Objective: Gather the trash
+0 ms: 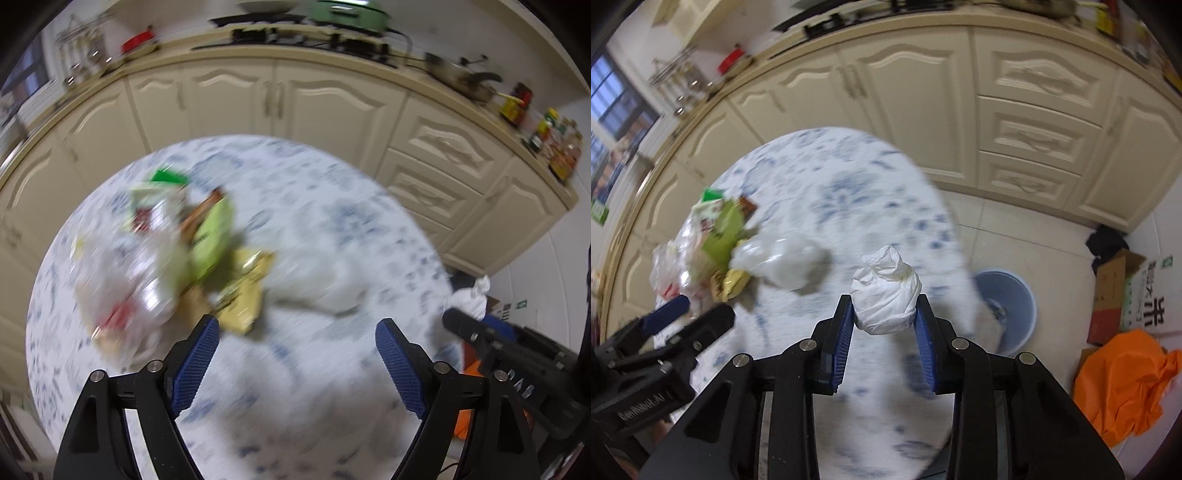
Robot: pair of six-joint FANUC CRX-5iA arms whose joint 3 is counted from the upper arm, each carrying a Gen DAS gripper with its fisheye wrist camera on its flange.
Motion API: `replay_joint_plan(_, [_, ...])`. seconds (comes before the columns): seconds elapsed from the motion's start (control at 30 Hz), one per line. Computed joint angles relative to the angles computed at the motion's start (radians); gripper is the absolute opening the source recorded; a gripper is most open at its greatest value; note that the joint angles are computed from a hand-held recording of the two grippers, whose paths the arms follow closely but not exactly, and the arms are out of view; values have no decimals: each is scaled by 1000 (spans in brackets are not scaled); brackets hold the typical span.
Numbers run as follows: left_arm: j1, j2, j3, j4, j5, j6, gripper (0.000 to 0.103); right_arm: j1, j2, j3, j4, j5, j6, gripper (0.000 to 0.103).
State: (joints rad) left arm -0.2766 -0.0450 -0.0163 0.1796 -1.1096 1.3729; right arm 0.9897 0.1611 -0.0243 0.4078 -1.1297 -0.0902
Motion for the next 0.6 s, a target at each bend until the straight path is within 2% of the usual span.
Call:
replay_joint_plan(0.1, [-37,39,31,-5,22,-2,93,-5,-33,-45,-3,2,-44,33])
replay_joint_plan(0.27, [-114,121,102,-109,24,53,93,-3,-72,-97,8,-12,-90,33])
replay_joint_plan(0.33, [-128,137,100,-111,44,50,85,-7,-89,-117,5,-3,-100,33])
replay_joint_plan(0.43, [-201,149,135,-296,73,152,64,-14,-96,-128,-1,-11,-103,33])
replay_joint_plan(0.47, [-221,158,147,-341,73,180,51,-18,-97,-132,-9,-7,-102,33])
replay_joint_plan(0.5, [-234,163,156,-376,70,200,46,-21,-95,-132,-13,-3,-100,33])
replay_joint_plan(0.6, [-237,158,147,-372,79,200,36,-31,-94,-136,-31,10,-93,33])
